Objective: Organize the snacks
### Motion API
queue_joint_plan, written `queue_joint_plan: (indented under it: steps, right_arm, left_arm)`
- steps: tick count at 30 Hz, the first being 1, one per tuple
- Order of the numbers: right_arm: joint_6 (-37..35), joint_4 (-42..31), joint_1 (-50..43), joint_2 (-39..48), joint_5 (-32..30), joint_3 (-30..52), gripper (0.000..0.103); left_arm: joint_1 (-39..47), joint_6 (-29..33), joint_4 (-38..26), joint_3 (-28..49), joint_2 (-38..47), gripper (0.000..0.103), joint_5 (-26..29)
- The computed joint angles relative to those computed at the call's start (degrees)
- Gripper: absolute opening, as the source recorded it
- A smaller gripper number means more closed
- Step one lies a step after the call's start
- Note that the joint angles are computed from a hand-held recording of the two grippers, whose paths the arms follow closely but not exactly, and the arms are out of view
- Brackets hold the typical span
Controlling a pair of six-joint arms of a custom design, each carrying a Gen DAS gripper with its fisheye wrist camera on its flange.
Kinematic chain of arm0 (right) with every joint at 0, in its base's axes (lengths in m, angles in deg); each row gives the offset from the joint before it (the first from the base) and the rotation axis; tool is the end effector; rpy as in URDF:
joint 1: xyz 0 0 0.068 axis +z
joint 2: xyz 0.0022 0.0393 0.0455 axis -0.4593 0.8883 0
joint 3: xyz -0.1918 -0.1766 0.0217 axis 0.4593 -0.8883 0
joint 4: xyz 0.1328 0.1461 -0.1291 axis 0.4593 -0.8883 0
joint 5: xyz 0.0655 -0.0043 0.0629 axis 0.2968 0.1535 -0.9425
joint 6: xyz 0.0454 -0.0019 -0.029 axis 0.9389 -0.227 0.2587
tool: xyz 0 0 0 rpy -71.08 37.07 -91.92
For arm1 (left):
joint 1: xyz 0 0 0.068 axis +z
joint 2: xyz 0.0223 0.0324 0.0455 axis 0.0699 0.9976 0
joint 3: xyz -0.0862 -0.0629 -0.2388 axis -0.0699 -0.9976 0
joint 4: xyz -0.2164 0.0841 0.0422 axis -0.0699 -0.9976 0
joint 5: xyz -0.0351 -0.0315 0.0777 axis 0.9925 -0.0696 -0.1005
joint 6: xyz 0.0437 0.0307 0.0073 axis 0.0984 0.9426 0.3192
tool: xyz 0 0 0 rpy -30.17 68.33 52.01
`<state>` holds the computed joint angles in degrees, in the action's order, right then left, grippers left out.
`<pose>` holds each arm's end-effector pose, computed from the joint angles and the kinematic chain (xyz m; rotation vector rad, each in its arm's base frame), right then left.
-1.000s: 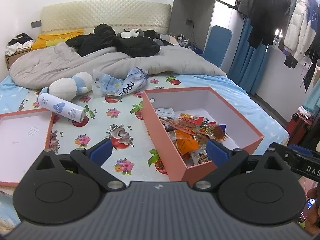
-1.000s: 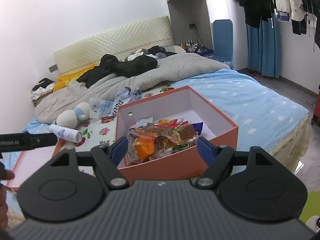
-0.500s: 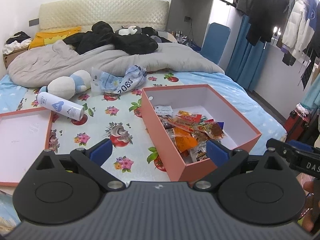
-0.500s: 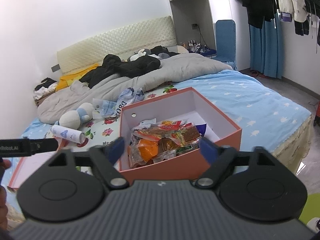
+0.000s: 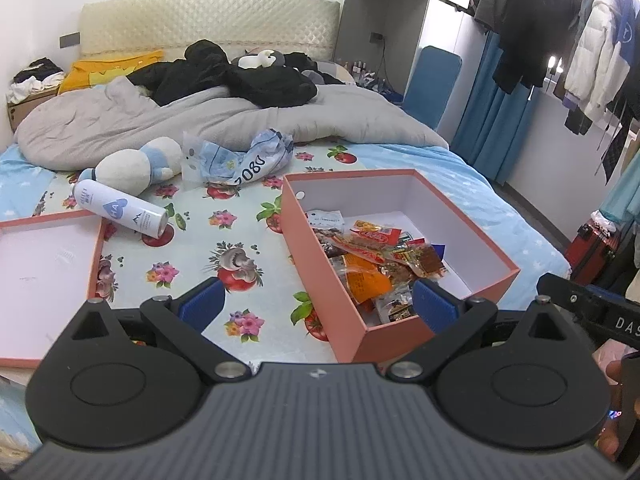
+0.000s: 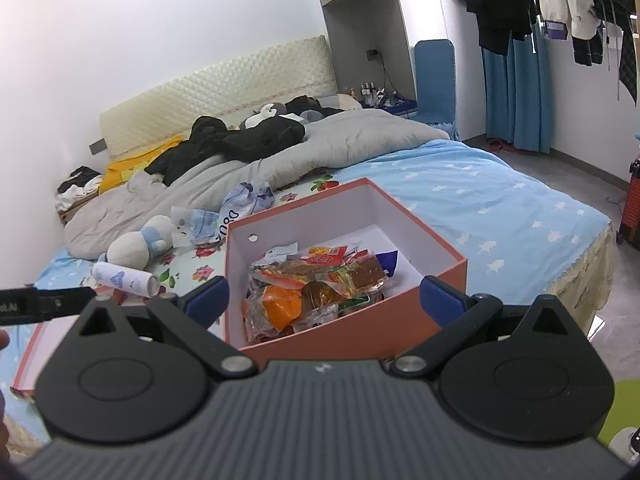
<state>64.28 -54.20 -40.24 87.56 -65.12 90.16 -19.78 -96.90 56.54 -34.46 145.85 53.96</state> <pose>0.3071 -0.0545 0.1888 -0.0243 2.0873 0.3462 0.2405 -0.0945 0.2448 -0.1690 2.2200 -0.1173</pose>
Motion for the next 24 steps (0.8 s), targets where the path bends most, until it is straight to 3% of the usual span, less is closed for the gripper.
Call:
queue_joint_plan:
  steps: [24]
  right_arm:
    - [-0.8, 0.4, 0.59, -0.75, 1.06, -0.77, 0.103]
  left_arm:
    - [-0.52, -0.8, -0.65, -1.06, -2.2, 0.102, -0.88]
